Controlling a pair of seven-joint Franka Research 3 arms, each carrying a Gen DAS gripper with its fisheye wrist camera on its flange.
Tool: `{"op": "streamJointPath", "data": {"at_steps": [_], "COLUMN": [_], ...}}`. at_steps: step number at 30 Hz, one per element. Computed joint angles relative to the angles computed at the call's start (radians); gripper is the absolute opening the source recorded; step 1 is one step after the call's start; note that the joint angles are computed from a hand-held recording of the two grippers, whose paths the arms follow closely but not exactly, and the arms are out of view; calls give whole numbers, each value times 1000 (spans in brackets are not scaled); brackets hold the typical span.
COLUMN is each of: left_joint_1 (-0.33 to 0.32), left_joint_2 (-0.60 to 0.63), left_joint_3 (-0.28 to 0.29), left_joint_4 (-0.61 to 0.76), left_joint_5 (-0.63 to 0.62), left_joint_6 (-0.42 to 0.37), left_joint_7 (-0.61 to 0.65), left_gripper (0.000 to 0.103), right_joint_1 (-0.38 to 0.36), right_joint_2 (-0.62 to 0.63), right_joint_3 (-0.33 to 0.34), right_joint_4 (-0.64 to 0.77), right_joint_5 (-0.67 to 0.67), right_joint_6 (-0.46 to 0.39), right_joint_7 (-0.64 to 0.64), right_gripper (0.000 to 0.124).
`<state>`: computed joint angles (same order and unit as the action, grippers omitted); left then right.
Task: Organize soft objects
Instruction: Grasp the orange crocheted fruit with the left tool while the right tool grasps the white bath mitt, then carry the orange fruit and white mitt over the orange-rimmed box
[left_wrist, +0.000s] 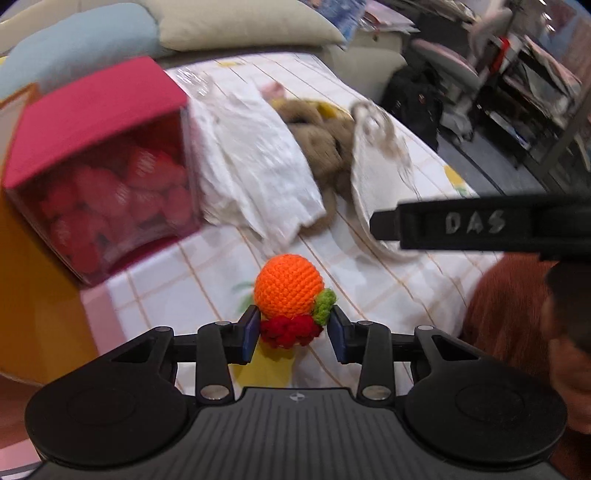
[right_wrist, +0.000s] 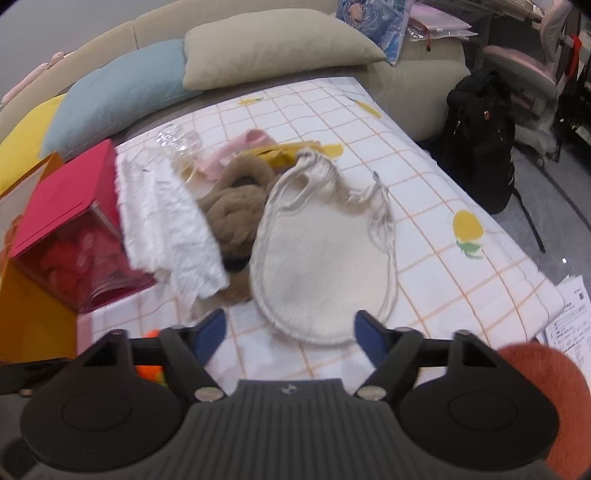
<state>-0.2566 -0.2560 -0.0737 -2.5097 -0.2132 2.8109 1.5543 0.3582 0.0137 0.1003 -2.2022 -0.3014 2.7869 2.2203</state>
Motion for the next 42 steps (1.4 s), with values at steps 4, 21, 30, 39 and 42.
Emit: {"op": "streamJointPath", "data": {"at_steps": [4,21,30,39,42], "left_joint_1": [41,32,17,2,8], "left_joint_2": [6,-2,-53,-154,-194], "left_joint_3": [-26,-13,0,20,18], "left_joint_4": [19,24,-7,-59,-77], "left_joint_5": [72,69,52,76,107], "left_joint_6": [-12,-15,-2,35,47], "left_joint_7": [-78,-105,-103,-130,-152], "left_gripper": [44,44,44,44,44], "right_joint_1": [5,-2,-26,-31,-47], "right_joint_2": [75,169,127,-41,-97], "right_joint_3": [-15,-75,-77,-45,-9], "right_joint_4": [63,122,80,-58,-90], "right_joint_5": [4,230,321,133,143], "right_joint_6": [-5,13,7,110,114], "right_joint_7": [-22,-115,-72,-14,-33], "right_gripper": [83,58,9,8,8]}}
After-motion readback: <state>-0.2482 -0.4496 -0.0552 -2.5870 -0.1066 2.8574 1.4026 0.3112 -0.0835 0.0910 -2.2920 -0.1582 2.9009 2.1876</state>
